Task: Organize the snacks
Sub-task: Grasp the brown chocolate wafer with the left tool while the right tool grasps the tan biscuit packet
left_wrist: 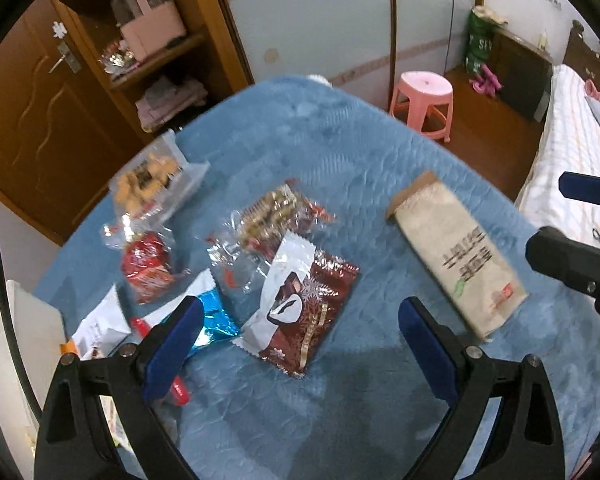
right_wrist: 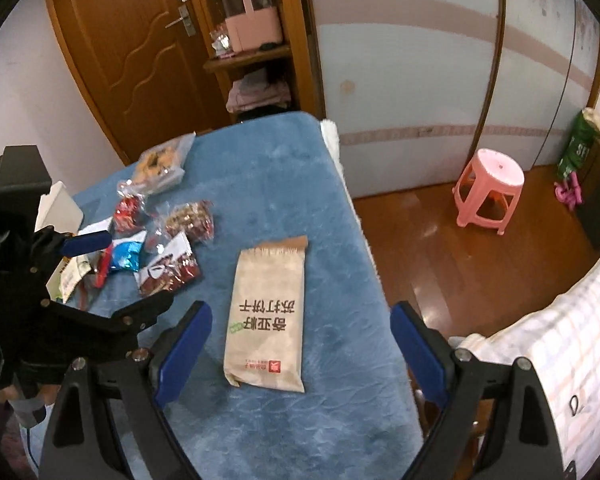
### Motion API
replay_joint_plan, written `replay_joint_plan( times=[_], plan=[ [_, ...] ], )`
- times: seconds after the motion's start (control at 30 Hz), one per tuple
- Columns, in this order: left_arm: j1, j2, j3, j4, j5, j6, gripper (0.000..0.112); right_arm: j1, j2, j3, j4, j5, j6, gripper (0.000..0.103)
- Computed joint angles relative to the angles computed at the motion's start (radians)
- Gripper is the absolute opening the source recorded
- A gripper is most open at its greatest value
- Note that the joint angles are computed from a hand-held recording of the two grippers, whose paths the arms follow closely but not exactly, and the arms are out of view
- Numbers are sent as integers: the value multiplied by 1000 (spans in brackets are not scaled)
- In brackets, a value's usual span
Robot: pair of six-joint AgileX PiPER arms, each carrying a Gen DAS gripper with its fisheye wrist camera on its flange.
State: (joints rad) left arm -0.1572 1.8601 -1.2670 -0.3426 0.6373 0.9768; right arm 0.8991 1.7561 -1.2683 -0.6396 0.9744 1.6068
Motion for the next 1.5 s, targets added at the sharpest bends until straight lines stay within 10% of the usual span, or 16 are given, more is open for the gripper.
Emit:
replay_joint_plan(
  times=[0.53, 0.9, 1.33, 1.5],
  plan=[
    [-5, 168, -159, 23, 116, 7, 85, -105, 151, -30, 129, -163, -105, 88],
    [29, 228, -270, -20, 218, -6, 83, -85, 161, -50, 106, -158, -131, 69],
    [15, 270, -334, 44, 257, -108, 84, -73, 216, -129, 137, -76, -231, 71],
    [-8, 256, -339, 88, 275, -164, 63, -58, 242, -165, 122, -31, -229, 71]
  ],
)
